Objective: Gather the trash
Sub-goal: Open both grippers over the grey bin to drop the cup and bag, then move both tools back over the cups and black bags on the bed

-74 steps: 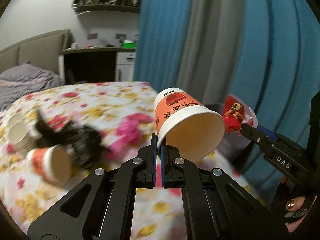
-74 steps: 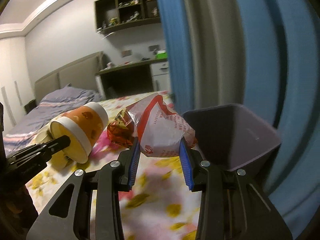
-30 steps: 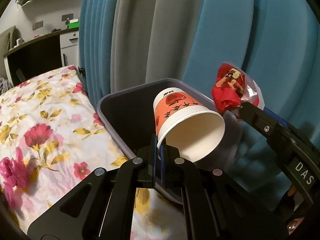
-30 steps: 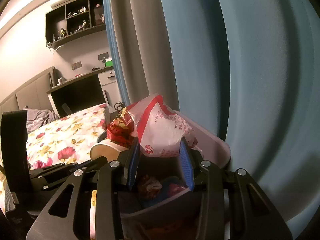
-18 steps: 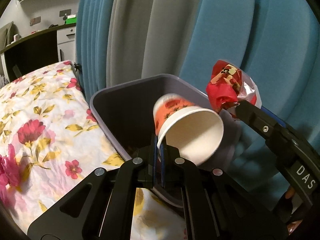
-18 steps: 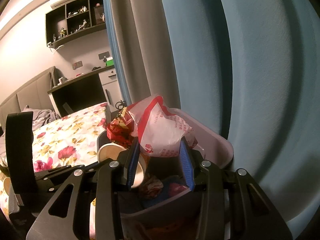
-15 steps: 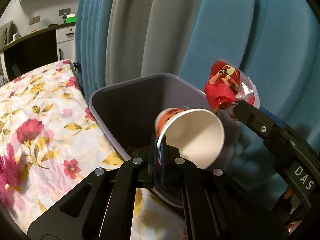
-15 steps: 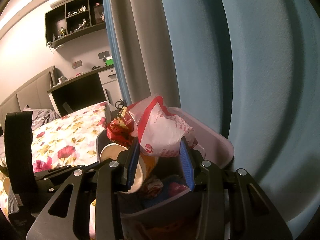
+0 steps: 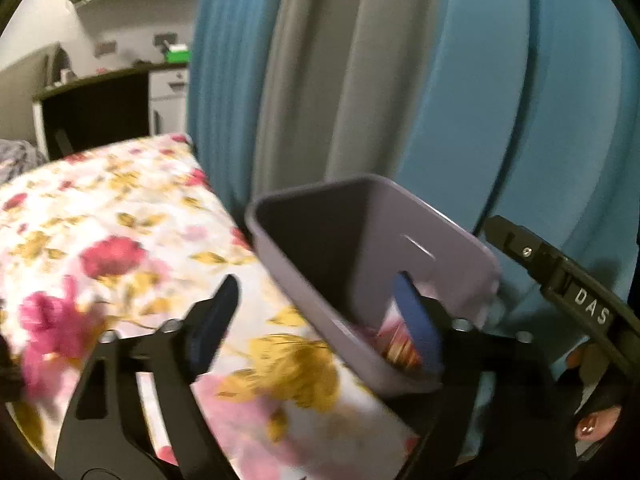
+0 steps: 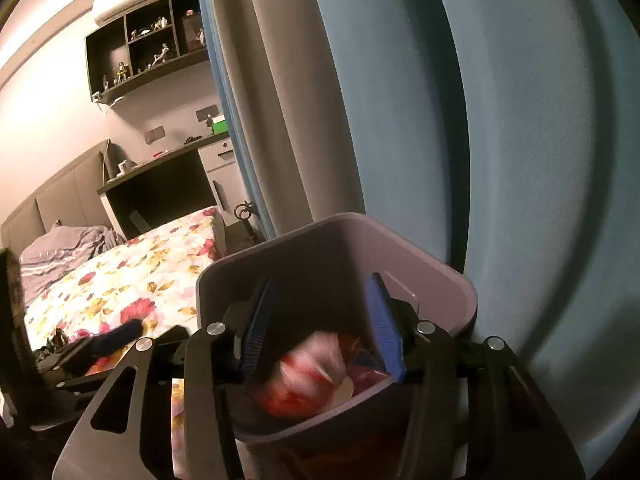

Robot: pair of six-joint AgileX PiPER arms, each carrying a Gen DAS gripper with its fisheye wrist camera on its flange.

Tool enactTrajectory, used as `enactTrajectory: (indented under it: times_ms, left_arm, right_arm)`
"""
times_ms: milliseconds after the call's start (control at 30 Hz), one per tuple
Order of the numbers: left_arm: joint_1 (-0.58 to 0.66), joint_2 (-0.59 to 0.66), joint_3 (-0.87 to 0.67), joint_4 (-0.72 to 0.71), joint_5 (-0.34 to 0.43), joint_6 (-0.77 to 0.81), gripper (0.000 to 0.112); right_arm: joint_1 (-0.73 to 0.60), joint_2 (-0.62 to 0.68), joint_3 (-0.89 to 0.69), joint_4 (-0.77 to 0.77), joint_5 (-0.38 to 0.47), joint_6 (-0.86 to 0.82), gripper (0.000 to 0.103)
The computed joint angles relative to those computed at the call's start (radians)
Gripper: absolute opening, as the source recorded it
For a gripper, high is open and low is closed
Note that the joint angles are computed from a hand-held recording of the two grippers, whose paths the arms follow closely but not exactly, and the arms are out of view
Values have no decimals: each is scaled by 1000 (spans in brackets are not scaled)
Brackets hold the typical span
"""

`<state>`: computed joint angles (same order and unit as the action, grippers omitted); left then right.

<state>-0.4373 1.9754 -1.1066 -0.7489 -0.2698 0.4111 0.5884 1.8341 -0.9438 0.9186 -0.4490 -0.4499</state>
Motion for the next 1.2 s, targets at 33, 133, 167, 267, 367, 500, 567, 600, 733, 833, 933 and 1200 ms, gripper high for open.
enactTrajectory:
  times_ms: [33,133,167,267,367,500,567,600,733,833,933,1200]
  left_arm:
    - [-5,-14,23,-15,-28,7,90]
    - [-28,-70,101,-89,-123,54,97]
    - [-37,-90,128,-111,-154,72,97]
    - [-70,-144,205,-218,-250,155,97]
    - [-85,-204,283,-266,-318,169,97]
    - [-110,-286,403,-336,-410,174,97]
    - [-105,-322,453,-353,-433,171,97]
    - [-104,-340,477,-359,-443,166,97]
    - [-114,-420,585,-408,-510,172,97]
    - [-127,-457,648,-455,-571,175,97]
    - [-135,-504,710,-498,-615,185,97]
    - [-60,-659,884,-515,-626,149,97]
  right_arm:
    - [4,-4,2,8,-5,-6,54]
    - [24,-26,20,29,-35,-20,63]
    - [29,-32,27,35,-46,-23,69]
    - [69,-57,50,93,-98,-74,80]
    - [122,-71,69,147,-153,-121,84]
    - [199,-84,90,190,-203,-158,85]
    - [235,-88,96,208,-221,-164,85]
    - [250,-91,101,204,-224,-152,85]
    - [315,-95,107,215,-239,-141,85]
    - [375,-85,94,244,-259,-156,85]
    - [424,-75,82,257,-264,-149,85]
    - [519,-29,16,297,-253,-176,85]
